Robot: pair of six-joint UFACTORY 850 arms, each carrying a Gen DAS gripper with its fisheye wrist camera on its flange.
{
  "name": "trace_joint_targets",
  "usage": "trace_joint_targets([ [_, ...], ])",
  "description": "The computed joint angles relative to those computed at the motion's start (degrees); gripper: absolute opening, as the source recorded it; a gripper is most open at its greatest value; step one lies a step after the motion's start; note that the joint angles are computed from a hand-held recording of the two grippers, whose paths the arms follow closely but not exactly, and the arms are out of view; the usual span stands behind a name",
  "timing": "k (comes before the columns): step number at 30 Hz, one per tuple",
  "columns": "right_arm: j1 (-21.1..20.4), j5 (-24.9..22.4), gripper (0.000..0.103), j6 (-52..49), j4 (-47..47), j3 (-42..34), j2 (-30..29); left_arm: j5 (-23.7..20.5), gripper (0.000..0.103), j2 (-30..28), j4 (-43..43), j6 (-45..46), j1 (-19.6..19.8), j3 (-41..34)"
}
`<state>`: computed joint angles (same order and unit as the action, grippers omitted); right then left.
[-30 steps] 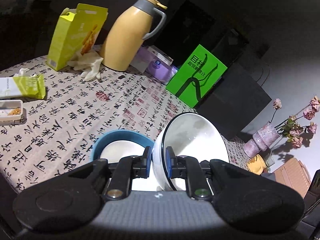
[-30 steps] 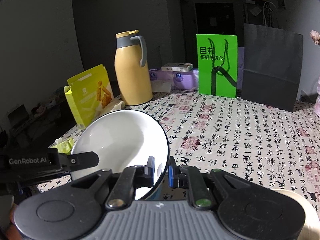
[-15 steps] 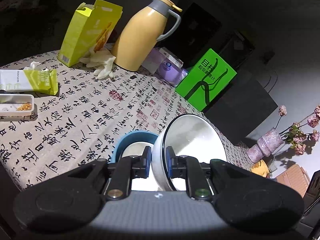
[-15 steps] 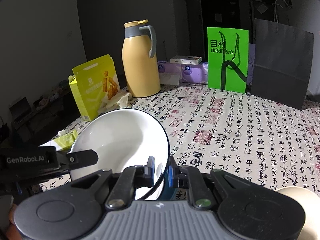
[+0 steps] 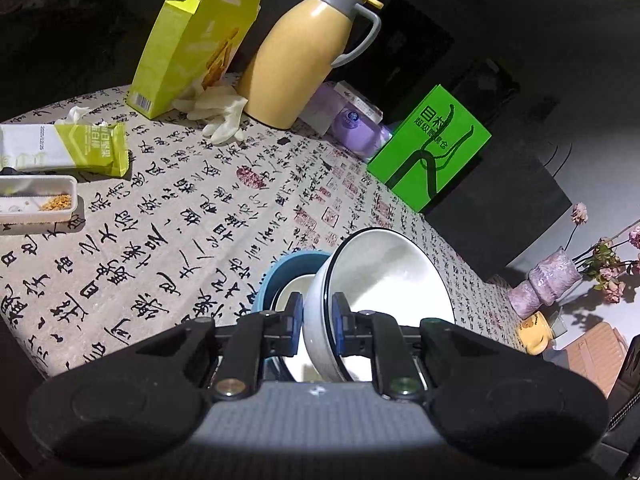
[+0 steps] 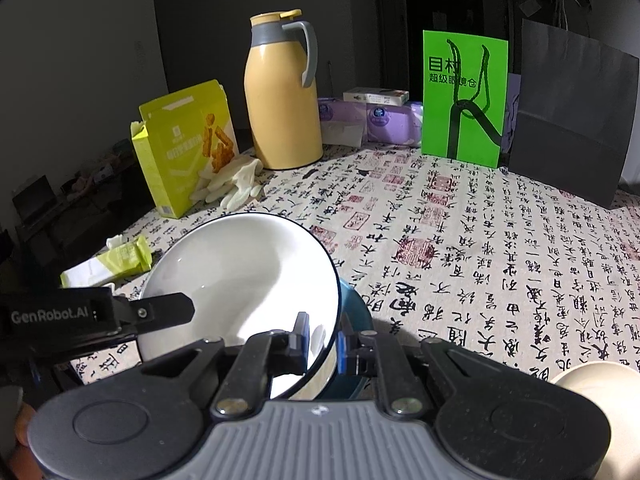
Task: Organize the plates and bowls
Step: 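Lower the white bowl into the nested bowls with both grippers, then open both grippers to release the white bowl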
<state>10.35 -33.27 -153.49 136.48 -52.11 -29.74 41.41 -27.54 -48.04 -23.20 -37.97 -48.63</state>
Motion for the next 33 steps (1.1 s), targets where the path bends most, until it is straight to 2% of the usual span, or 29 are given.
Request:
trace_joint_targets([
  [19,2.0,2.2,0.013,-9.3,8.4,-0.2,-0.9,-2.2,0.015,-2.1,-4.2,6.7,-0.1,-2.3],
  [24,2.6,2.6,0.013,-14.2,12.8,-0.1,-1.4,-2.2,0.014,-2.4,-4.6,7.7,-0.1,-2.7],
  [33,2.7,3.1,0.014,-15.2,13.6,-0.5,-1.8,-1.6,0.016,-2.3,-3.4,6.3,0.1,-2.3],
])
